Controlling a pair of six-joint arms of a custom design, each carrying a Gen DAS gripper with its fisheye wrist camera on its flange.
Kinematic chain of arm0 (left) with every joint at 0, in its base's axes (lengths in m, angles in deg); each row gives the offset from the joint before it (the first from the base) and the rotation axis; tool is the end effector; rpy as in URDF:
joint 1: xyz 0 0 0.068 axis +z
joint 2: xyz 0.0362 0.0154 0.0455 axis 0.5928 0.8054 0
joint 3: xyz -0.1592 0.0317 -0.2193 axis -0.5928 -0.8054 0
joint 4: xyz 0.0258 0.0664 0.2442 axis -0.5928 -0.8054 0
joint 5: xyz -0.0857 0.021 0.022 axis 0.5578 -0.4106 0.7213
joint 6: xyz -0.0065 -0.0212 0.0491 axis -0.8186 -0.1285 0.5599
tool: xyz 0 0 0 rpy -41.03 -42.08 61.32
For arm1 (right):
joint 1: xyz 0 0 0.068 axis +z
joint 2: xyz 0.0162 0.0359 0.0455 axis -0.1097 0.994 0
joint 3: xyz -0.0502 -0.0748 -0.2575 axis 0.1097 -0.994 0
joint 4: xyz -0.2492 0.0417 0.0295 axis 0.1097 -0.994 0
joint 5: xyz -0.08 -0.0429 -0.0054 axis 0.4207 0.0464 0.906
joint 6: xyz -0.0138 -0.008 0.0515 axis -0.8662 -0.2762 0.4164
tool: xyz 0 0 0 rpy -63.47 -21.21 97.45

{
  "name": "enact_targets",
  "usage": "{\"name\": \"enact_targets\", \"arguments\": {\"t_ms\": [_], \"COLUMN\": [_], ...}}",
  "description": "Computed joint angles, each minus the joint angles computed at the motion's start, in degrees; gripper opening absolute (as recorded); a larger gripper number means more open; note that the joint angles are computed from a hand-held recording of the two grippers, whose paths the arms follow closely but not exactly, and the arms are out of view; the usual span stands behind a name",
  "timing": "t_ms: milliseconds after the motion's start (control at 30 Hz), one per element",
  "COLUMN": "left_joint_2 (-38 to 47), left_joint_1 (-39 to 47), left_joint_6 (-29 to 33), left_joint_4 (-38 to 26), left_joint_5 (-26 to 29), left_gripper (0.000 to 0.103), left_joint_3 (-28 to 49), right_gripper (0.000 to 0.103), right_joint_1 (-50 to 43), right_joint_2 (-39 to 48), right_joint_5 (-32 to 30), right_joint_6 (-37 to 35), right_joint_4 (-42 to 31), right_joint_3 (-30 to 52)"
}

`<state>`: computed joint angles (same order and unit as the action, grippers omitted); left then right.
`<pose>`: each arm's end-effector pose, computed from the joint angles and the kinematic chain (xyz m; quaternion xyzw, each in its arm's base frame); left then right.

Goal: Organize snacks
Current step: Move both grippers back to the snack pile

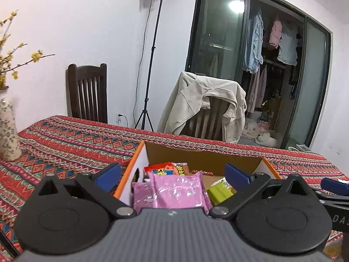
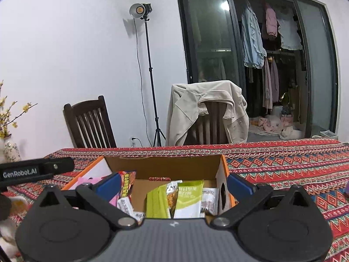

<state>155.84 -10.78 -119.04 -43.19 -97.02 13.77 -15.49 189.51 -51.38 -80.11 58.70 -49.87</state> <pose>0.2193 -0.1907 0.1236 -0.2221 0.7964 0.0715 0.5580 0.3090 -0.0264 0.0899 -0.1835 0.7937 0.2154 0.5384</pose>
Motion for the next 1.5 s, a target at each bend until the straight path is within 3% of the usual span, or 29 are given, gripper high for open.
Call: {"name": "enact_targets", "arguments": {"t_ms": [367, 733, 1000, 1500], "left_joint_2": [-2.5, 1.1, 4.9, 9.8], "left_joint_1": [-8.3, -14.9, -16.1, -14.3], "left_joint_6": [-14.8, -25.8, -28.0, -26.2], "left_joint_4": [-13.8, -21.3, -18.4, -5.0], "left_joint_5": [-2.6, -3.3, -1.2, 0.9], "left_gripper": [0.103, 0.103, 0.103, 0.103], "left_joint_3": [-2.1, -2.3, -4.0, -9.0], "right_gripper": [0.103, 0.103, 0.103, 0.103], "right_joint_1": [-7.4, -13.8, -16.9, -17.5], "right_joint_2": [-4.2, -2.6, 1.8, 5.8], "right_joint_5": [-6.0, -10.1, -10.4, -8.6], "right_joint_6": [-7.2, -14.9, -19.7, -26.6], "right_joint_4": [-1.1, -4.7, -7.7, -13.3], "right_joint_3": [-8.7, -11.0, -9.6, -7.0]}}
